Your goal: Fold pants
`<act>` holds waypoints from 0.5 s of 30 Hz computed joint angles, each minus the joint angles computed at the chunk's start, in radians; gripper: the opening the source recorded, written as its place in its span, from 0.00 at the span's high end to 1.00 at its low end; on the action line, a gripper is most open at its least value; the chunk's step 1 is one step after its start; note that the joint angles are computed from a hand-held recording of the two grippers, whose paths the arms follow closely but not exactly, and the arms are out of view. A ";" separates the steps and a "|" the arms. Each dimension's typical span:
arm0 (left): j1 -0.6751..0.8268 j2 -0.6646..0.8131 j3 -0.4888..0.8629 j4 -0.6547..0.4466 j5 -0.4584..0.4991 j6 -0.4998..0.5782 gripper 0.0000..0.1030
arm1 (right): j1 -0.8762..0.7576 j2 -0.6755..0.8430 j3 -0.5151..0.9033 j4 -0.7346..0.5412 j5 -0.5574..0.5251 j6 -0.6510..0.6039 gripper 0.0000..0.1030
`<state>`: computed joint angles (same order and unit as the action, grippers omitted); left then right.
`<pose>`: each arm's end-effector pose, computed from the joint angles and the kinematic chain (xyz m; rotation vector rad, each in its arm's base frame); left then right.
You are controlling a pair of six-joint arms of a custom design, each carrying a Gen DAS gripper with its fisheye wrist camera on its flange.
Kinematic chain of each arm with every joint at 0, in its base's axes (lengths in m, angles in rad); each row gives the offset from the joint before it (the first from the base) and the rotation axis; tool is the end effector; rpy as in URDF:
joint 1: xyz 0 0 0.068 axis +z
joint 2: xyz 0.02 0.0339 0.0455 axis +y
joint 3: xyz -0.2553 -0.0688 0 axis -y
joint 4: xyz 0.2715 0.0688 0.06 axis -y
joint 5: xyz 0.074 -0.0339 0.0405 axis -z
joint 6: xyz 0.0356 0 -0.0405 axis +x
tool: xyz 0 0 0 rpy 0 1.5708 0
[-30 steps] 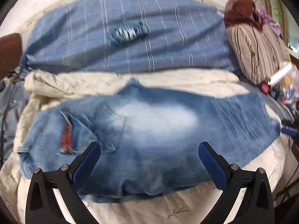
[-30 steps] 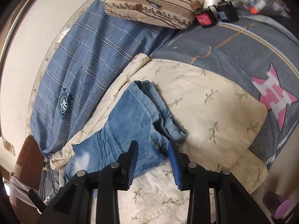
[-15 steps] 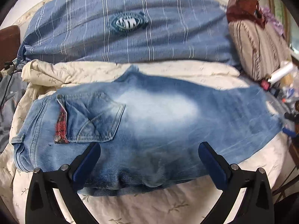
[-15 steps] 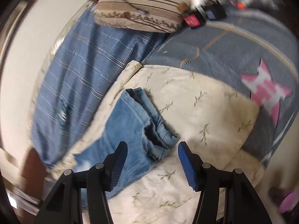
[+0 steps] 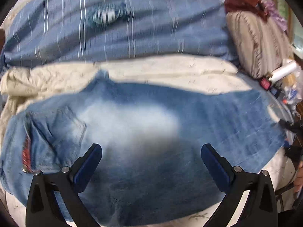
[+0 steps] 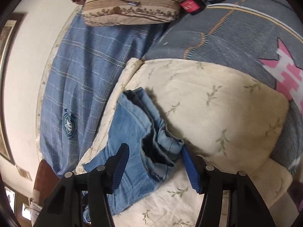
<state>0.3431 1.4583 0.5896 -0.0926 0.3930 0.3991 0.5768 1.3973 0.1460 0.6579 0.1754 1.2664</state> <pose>0.2623 0.0792 0.1110 0.2204 2.4278 -0.1738 0.1782 0.1085 0.0651 0.8727 2.1140 0.8462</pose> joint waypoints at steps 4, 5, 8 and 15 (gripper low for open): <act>-0.046 0.088 0.037 -0.008 -0.095 0.028 0.00 | 0.000 0.041 0.044 -0.018 -0.022 -0.043 0.69; -0.049 0.083 0.034 -0.008 -0.101 0.028 0.00 | 0.006 0.052 0.051 -0.019 -0.018 -0.032 0.72; -0.034 0.086 0.049 -0.039 -0.075 0.023 0.00 | 0.037 0.034 0.055 -0.023 0.031 -0.028 0.76; 0.038 0.030 0.053 -0.079 -0.012 0.001 0.00 | 0.206 -0.058 0.132 -0.143 0.258 -0.135 0.76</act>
<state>0.3808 1.4884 0.6422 -0.1716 0.3812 0.3997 0.7828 1.3393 0.2776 0.5146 0.4334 1.1313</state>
